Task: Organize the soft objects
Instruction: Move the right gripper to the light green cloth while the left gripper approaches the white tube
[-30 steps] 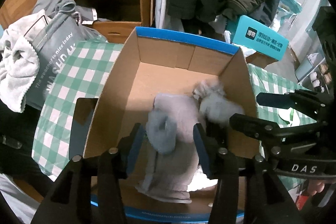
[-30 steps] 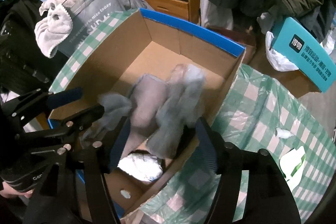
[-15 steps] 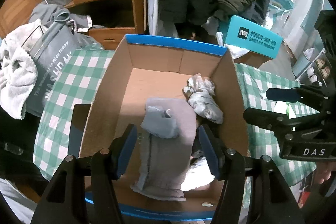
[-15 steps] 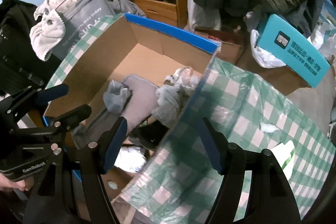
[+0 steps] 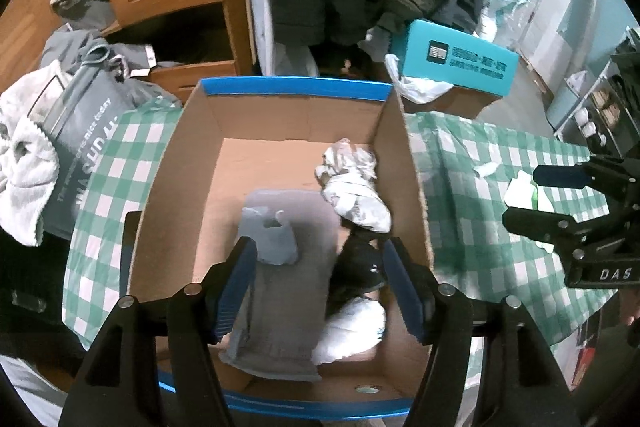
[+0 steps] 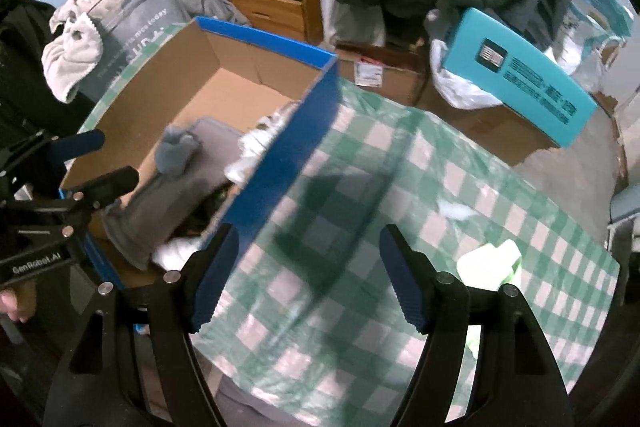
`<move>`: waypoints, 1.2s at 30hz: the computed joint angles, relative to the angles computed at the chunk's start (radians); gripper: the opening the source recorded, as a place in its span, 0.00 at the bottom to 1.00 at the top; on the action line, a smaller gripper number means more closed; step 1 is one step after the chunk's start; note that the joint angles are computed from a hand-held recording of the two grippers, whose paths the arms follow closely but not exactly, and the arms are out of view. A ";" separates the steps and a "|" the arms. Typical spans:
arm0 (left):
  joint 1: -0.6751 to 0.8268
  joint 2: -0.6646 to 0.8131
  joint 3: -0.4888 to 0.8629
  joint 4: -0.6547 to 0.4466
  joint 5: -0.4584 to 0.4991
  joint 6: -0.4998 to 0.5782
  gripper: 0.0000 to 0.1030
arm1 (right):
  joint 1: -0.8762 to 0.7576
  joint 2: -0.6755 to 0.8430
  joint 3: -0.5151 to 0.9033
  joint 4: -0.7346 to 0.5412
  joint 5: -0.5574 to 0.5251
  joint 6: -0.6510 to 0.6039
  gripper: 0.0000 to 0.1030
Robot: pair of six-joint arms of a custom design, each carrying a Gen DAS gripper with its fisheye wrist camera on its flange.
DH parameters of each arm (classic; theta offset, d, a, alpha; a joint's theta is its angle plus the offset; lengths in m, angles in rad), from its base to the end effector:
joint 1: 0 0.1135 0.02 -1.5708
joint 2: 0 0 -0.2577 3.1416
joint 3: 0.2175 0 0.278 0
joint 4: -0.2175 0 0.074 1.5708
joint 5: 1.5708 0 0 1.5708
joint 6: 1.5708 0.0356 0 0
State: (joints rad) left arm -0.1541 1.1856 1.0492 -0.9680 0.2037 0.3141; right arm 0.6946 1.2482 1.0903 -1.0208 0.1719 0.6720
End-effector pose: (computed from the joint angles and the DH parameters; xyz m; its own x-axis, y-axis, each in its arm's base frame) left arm 0.2452 -0.0454 0.2776 -0.7652 0.4251 -0.4835 0.5012 0.8647 -0.0329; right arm 0.2017 0.1601 0.2737 -0.9170 0.0344 -0.3975 -0.0122 0.9934 0.1142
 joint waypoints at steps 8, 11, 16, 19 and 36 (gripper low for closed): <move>-0.101 -0.016 0.002 -0.012 -0.026 -0.050 0.66 | -0.062 -0.133 -0.081 -0.060 -0.012 -0.040 0.70; -0.147 -0.015 -0.003 -0.012 -0.047 -0.070 0.66 | -0.095 -0.180 -0.107 -0.084 -0.014 -0.064 0.70; -0.206 -0.006 0.000 -0.014 -0.065 -0.103 0.66 | -0.158 -0.261 -0.162 -0.108 -0.006 -0.115 0.70; -0.253 0.002 0.006 -0.011 -0.081 -0.131 0.66 | -0.212 -0.303 -0.199 -0.105 -0.007 -0.148 0.70; -0.524 0.194 0.080 0.051 -0.154 -0.265 0.75 | -0.769 -0.446 -0.430 -0.069 -0.182 -0.468 0.70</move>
State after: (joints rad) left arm -0.6781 1.3797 1.1295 -0.9175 0.0496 0.0492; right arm -0.0744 0.8021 0.6600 -1.0901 -0.0098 0.2036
